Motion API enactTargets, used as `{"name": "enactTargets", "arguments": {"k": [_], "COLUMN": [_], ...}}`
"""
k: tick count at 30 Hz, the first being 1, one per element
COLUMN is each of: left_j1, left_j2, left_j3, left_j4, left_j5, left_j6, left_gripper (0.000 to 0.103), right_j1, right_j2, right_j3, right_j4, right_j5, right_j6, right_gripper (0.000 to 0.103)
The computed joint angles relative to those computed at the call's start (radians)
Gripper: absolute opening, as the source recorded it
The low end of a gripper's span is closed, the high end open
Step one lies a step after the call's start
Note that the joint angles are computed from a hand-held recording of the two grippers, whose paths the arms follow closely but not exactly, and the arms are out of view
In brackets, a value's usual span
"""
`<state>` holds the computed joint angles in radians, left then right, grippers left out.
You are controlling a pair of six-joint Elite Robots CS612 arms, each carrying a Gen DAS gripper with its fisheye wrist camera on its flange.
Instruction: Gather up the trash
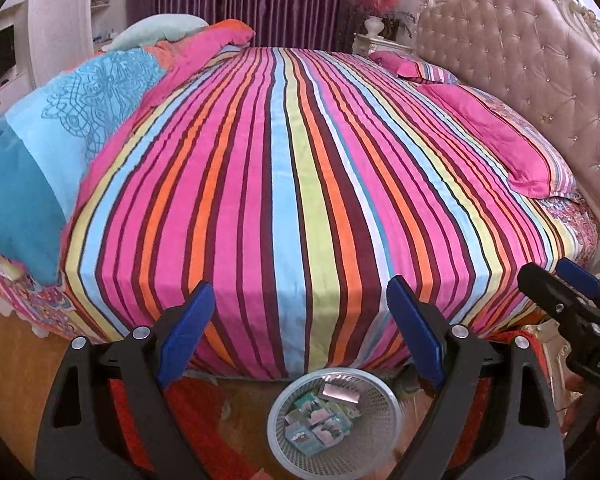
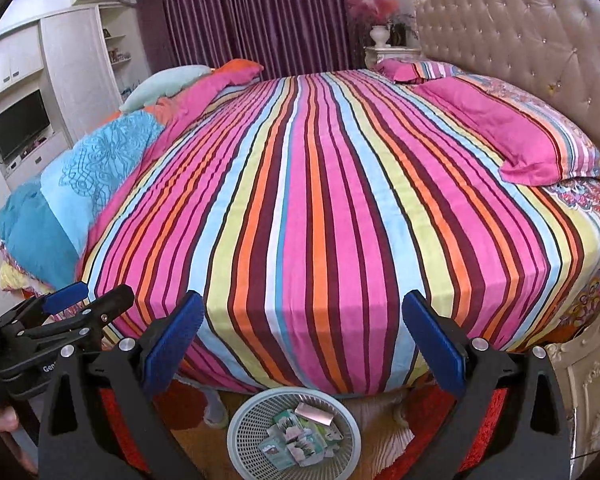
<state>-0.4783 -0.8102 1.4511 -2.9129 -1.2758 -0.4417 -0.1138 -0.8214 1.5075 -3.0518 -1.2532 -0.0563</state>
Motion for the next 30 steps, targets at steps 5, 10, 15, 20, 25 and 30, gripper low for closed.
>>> {"name": "enactTargets", "arguments": {"k": [5,10,15,20,25,30], "left_j1": [-0.006,-0.009,-0.013,-0.019,-0.019,-0.021], "left_j2": [0.003,0.003,-0.001,-0.006,-0.015,-0.021], "left_j3": [-0.019,-0.027,-0.027,-0.023,-0.013,-0.004], "left_j4": [0.022,0.034,0.036,0.033,0.021,0.012], "left_j5": [0.039,0.043,0.052,0.079,0.077,0.066], "left_j6": [0.017,0.028,0.038,0.049,0.049,0.053], "left_gripper": [0.086,0.086,0.086,0.086,0.086,0.086], "right_j1": [0.003,0.005,0.002,0.001,0.001,0.000], "right_j2": [0.004,-0.003,-0.006,-0.012,-0.020,-0.026], "right_j3": [-0.017,-0.009,-0.006,0.000,0.008,0.017], "right_j4": [-0.010,-0.033,-0.025,-0.036,-0.042,-0.046], "right_j5": [0.003,-0.002,-0.002,0.000,0.004,0.003], "right_j6": [0.013,-0.007,0.002,0.006,-0.004,0.004], "right_gripper": [0.095,0.095,0.095,0.095,0.095,0.095]}}
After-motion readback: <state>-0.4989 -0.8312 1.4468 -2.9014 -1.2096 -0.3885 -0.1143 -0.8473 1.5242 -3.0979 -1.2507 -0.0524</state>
